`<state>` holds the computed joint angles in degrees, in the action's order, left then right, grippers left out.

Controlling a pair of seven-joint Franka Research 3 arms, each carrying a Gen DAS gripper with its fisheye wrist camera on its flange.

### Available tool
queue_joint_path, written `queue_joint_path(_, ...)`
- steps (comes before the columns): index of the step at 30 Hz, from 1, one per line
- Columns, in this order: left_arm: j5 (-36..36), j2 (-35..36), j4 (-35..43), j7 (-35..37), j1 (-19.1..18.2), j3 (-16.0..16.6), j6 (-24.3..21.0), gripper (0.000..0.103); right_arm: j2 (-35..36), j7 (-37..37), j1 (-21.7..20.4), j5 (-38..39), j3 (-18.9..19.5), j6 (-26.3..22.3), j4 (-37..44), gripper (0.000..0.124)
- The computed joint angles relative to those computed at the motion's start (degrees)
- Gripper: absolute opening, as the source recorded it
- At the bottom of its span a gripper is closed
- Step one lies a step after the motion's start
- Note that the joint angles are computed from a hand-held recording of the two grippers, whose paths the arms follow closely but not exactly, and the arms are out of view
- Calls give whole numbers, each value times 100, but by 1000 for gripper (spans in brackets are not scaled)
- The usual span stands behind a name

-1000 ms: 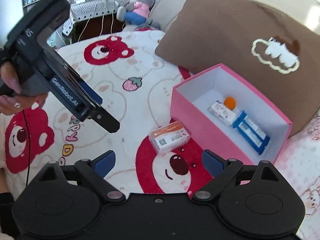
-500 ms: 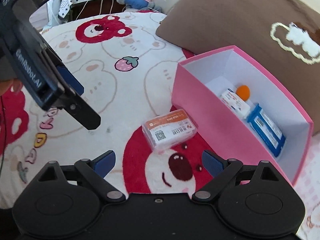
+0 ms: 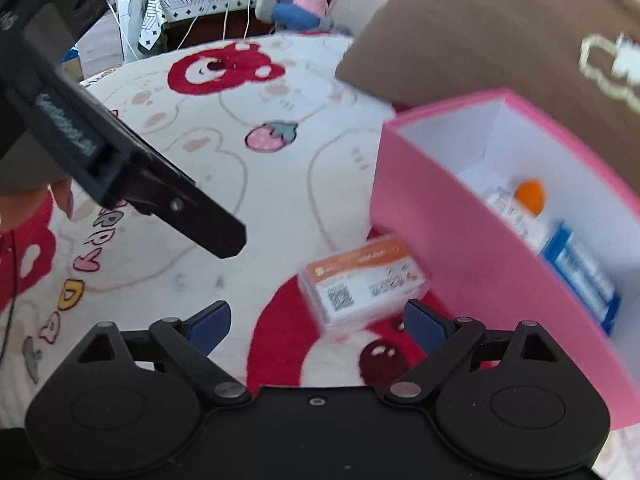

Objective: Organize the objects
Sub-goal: 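Move the left tool down to the clear dental-floss case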

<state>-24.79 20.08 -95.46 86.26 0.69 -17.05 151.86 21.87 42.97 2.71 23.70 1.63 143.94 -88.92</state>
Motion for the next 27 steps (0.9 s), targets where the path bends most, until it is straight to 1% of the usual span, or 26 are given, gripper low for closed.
queue_joint_path(2, -270, 132, 105, 198, 95, -142, -21, 103, 69, 412, 214, -433, -209, 335, -55, 96)
queue_joint_path(3, -254, 174, 120, 207, 63, -135, 44, 102, 95, 547, 247, -539, -246, 427, -69, 96)
queue_joint_path(5, -39, 242, 124, 125, -68, -59, 265, 102, 216, 756, 235, -615, -252, 465, 24, 96)
queue_joint_path(7, 230, 327, 154, -47, -179, 18, 426, 101, 303, 768, 157, -547, -172, 553, 58, 96)
queue_joint_path(8, 383, 384, 194, -197, -241, 68, 487, 100, 337, 699, 127, -501, -117, 717, 11, 96)
queue_joint_path(10, 386, 479, 151, -31, -132, -99, 899, 100, 412, 648, 145, -475, -78, 1182, -136, 96)
queue_joint_path(11, 513, 513, 133, -178, -189, -36, 1097, 100, 468, 740, 201, -515, -110, 1393, -188, 96)
queue_joint_path(12, 654, 567, 186, -398, -243, 38, 1134, 100, 529, 858, 249, -561, -144, 1493, -179, 96)
queue_joint_path(14, 622, 704, 344, -389, -48, -189, 981, 100, 598, 1153, 366, -693, -250, 1727, -244, 96)
queue_joint_path(16, 719, 763, 396, -455, -37, -222, 929, 98, 616, 1241, 413, -869, -296, 1875, -311, 96)
queue_joint_path(17, 834, 780, 418, -505, -79, -185, 889, 96, 611, 1210, 398, -917, -273, 1959, -355, 96)
queue_joint_path(18, 988, 808, 465, -555, -144, -127, 836, 89, 613, 1204, 388, -951, -256, 1997, -367, 96)
queue_joint_path(20, 1119, 872, 565, -508, -143, -173, 685, 78, 629, 1173, 390, -1047, -248, 2058, -358, 96)
queue_joint_path(21, 1097, 921, 626, -480, -111, -227, 607, 75, 647, 1136, 377, -1080, -232, 2041, -325, 97)
queue_joint_path(23, 1015, 1006, 714, -453, -63, -307, 505, 72, 723, 1057, 293, -1044, -151, 1916, -175, 98)
queue_joint_path(26, 945, 1010, 683, -532, -60, -304, 480, 71, 868, 1034, 190, -946, -85, 1638, 103, 101)
queue_joint_path(27, 904, 1008, 656, -535, -40, -321, 509, 70, 892, 1021, 192, -949, -89, 1612, 137, 102)
